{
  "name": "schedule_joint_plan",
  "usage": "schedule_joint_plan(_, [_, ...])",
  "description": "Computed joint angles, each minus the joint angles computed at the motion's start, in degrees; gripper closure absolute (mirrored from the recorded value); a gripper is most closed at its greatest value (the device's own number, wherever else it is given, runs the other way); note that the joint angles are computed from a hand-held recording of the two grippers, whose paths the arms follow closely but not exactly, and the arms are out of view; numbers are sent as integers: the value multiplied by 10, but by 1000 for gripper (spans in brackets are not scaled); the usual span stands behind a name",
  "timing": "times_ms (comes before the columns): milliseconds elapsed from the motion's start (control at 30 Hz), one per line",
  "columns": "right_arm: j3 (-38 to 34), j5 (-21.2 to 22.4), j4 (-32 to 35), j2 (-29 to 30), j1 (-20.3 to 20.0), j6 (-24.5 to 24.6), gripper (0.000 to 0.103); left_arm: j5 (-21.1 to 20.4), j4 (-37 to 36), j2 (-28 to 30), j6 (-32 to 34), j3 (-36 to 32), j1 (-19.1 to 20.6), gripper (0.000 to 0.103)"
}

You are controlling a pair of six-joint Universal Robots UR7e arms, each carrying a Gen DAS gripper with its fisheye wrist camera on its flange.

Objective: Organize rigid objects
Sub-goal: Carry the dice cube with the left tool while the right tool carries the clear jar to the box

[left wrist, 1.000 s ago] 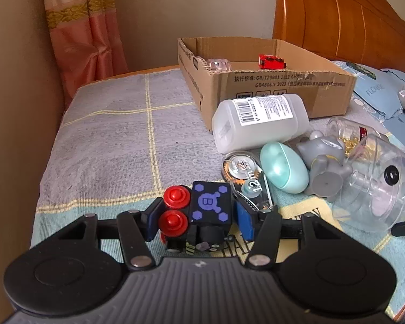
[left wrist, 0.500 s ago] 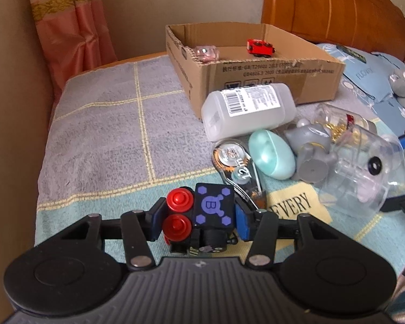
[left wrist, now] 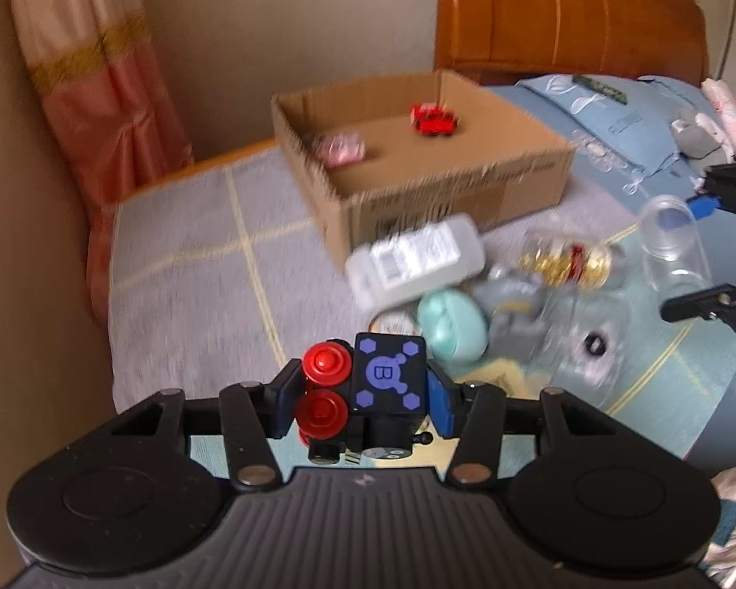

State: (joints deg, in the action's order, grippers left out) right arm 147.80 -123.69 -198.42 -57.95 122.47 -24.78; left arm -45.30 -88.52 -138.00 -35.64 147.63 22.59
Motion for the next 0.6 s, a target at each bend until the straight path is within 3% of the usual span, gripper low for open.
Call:
schedule_joint_plan(233, [-41,-5,-6,-13,2,-35,10,6,-172,100,111,-18,28,53])
schedule_joint_plan(467, [-96,-3,-2,-6,-7,-63,10,15,-403,252,253,-42,89,53])
schedule_joint_plan(600, [-117,1,2,-3,-13,-73,10,9,-490,321,303,-60,116,53])
